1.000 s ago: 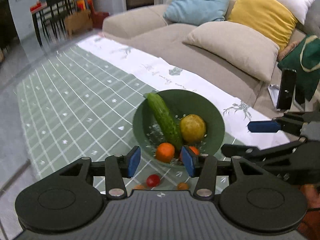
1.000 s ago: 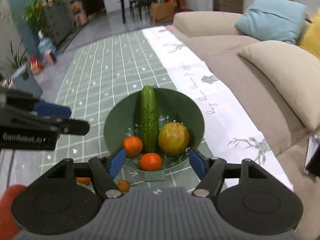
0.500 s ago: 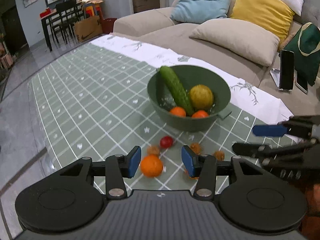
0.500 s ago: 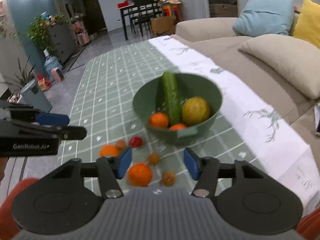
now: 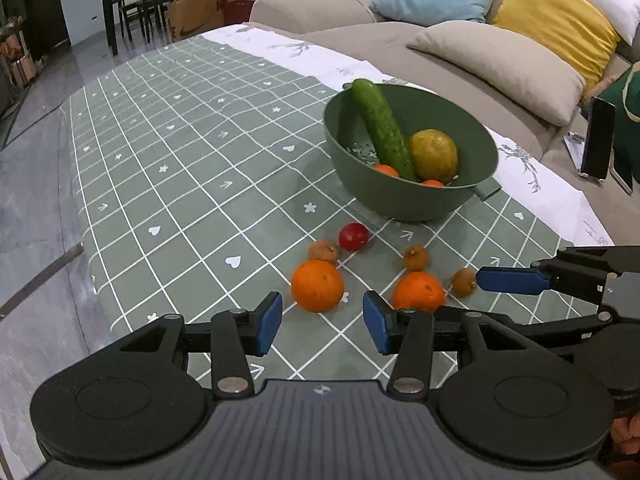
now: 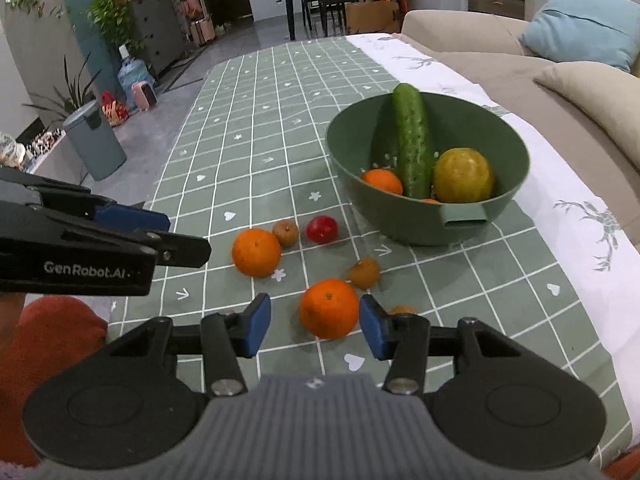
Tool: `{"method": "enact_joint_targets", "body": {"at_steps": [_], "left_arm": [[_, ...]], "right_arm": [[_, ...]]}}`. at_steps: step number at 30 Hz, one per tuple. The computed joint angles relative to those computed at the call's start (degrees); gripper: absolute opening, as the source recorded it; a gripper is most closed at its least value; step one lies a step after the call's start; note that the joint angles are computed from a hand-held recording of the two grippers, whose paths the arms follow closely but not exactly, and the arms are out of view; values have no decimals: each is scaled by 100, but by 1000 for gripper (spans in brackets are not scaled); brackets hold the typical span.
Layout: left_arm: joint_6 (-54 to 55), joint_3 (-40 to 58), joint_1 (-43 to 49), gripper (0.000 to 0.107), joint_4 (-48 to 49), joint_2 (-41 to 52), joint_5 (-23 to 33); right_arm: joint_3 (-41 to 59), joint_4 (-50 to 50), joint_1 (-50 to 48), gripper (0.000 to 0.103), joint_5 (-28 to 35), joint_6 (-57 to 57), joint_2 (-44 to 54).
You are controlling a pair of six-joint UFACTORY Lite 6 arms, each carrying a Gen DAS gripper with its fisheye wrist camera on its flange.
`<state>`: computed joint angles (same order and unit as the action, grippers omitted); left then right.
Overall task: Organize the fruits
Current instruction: 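Move both tools back toward the remaining oranges on the mat, then grasp an orange with the left tool while the right tool grasps another orange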
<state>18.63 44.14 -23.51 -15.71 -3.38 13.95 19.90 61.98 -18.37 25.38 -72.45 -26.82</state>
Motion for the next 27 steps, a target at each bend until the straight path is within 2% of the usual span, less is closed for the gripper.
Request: {"method": "enact_joint_targets", "body": {"at_steps": [7, 10, 12, 14, 17, 20, 27], "left_arm": [[42, 227, -68, 56, -48, 677, -285], [-422, 347, -125, 56, 447, 951, -404], [-535, 444, -123, 56, 582, 1145, -424], [-311, 575, -117, 56, 312, 1347, -409], [-740, 776, -160, 57, 634, 1621, -413], [-690, 984, -182, 58, 500, 1856, -397], [-1258, 1319, -284, 60, 1103, 2236, -400]], "right_arm": [[158, 1043, 369, 46, -592, -1221, 727], [262, 1682, 458, 46, -742, -1889, 1131], [341, 1836, 469, 46, -737, -2037, 1314], [392, 2113, 512, 46, -764, -2332, 1469], [418, 2409, 636, 46, -892, -2697, 1594], [455, 2612, 733, 46, -977, -2955, 1741], [605, 3048, 680, 46, -928, -3485, 2131]]}}
